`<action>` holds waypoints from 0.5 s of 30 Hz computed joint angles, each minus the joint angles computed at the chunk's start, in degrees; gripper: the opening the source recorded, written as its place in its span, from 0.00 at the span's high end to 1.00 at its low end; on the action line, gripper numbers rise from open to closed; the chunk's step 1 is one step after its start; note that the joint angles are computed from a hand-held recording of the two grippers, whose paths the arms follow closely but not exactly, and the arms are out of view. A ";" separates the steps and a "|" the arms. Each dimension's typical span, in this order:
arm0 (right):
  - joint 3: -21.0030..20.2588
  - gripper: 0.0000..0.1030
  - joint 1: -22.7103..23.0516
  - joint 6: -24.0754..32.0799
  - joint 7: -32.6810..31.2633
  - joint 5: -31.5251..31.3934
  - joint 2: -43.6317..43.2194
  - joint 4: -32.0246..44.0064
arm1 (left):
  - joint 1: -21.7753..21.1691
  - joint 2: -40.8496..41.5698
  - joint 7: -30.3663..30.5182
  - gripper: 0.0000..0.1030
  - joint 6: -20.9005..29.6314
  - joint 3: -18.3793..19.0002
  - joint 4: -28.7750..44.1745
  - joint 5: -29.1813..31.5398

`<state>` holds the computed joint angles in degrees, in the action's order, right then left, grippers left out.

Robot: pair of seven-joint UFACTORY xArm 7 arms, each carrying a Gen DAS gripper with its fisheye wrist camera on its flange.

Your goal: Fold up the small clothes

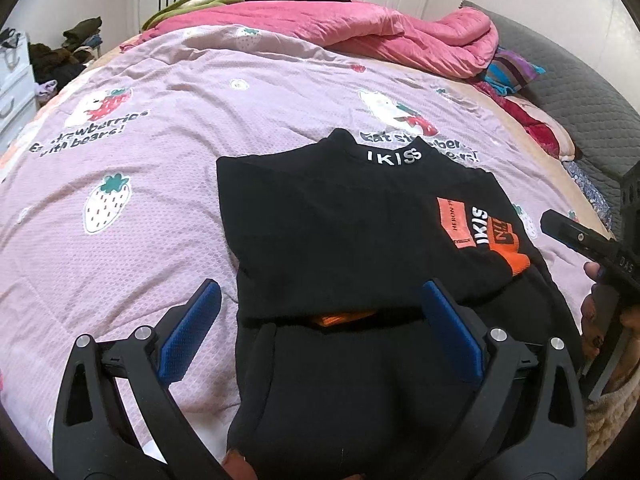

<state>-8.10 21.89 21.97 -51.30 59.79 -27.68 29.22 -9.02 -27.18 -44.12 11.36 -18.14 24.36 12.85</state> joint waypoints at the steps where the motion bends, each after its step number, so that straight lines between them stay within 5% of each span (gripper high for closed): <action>1: 0.06 0.04 -0.03 -0.04 -0.06 -0.04 -0.19 -0.09 | -0.12 -0.53 -0.10 0.09 0.02 0.07 -0.26 -0.08; 15: -1.05 0.04 0.74 -0.27 0.97 -2.54 -3.64 -1.36 | -0.67 -4.60 -0.27 0.09 1.10 -0.14 -1.83 -0.89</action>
